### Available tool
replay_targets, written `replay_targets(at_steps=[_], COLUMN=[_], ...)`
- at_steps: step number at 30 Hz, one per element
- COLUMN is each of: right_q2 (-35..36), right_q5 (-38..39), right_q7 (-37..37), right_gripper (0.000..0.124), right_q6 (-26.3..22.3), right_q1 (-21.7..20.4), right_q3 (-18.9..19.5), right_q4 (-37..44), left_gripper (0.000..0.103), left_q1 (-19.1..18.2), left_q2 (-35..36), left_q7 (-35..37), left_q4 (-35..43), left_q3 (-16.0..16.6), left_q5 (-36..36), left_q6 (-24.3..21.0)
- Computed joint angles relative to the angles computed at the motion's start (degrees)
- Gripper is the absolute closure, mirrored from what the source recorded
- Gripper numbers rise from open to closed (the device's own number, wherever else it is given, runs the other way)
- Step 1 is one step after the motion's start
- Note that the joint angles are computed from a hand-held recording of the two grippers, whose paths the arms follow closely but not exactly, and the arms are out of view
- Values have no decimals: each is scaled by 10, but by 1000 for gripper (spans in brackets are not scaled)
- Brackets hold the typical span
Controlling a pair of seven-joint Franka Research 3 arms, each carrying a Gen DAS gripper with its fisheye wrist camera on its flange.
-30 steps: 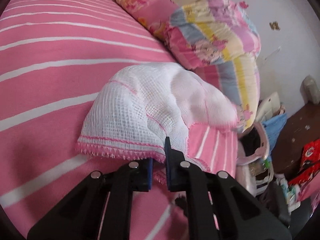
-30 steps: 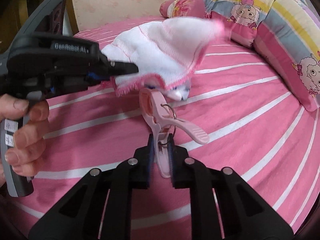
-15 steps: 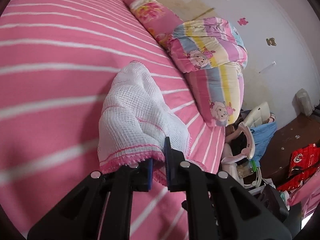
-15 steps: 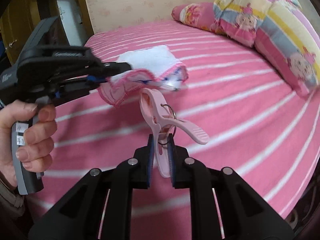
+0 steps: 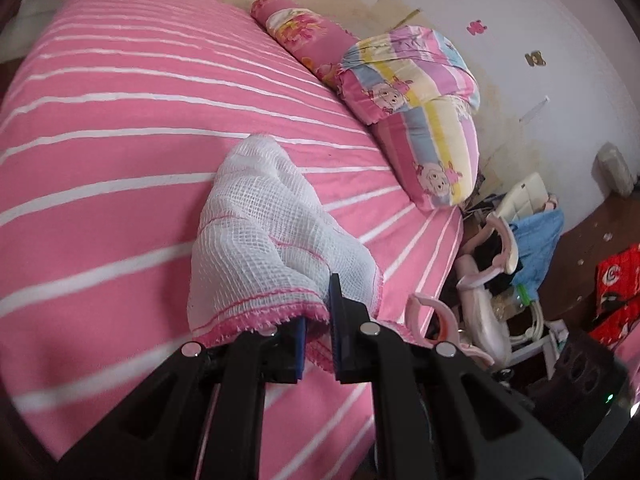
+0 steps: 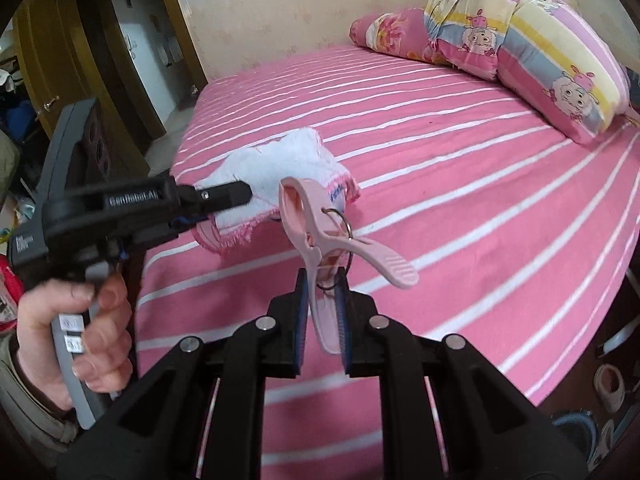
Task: Collect trash
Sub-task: 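Lift the cloth and clothespin and carry them over the bin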
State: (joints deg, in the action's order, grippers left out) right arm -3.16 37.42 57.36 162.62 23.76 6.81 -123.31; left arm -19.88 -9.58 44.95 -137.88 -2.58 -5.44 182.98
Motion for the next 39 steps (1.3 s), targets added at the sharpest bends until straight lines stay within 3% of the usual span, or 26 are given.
replay_targets(at_steps=[2, 5, 11, 18, 27, 39], right_q2=[-20, -55, -123, -201, -295, -417], right_q5=[6, 18, 27, 12, -21, -87], right_q7=[-1, -1, 1, 10, 49, 109], right_gripper=[110, 110, 110, 110, 110, 110], right_q6=[-1, 2, 14, 30, 42, 19], right_q1=[1, 8, 24, 37, 19, -85], right_q3=[0, -5, -17, -32, -55, -89], right_q4=[-17, -48, -97, -141, -203, -309], left_gripper=[94, 94, 94, 94, 94, 94], left_q1=[59, 98, 127, 125, 110, 7], left_q2=[-28, -62, -116, -132, -82, 69], left_q7=[-45, -92, -153, -189, -214, -189], left_q4=[-16, -29, -25, 13, 100, 232], left_q3=[-61, -102, -145, -164, -193, -187], left_q5=[42, 85, 159, 216, 282, 318], left_q6=[-8, -21, -55, -82, -100, -122])
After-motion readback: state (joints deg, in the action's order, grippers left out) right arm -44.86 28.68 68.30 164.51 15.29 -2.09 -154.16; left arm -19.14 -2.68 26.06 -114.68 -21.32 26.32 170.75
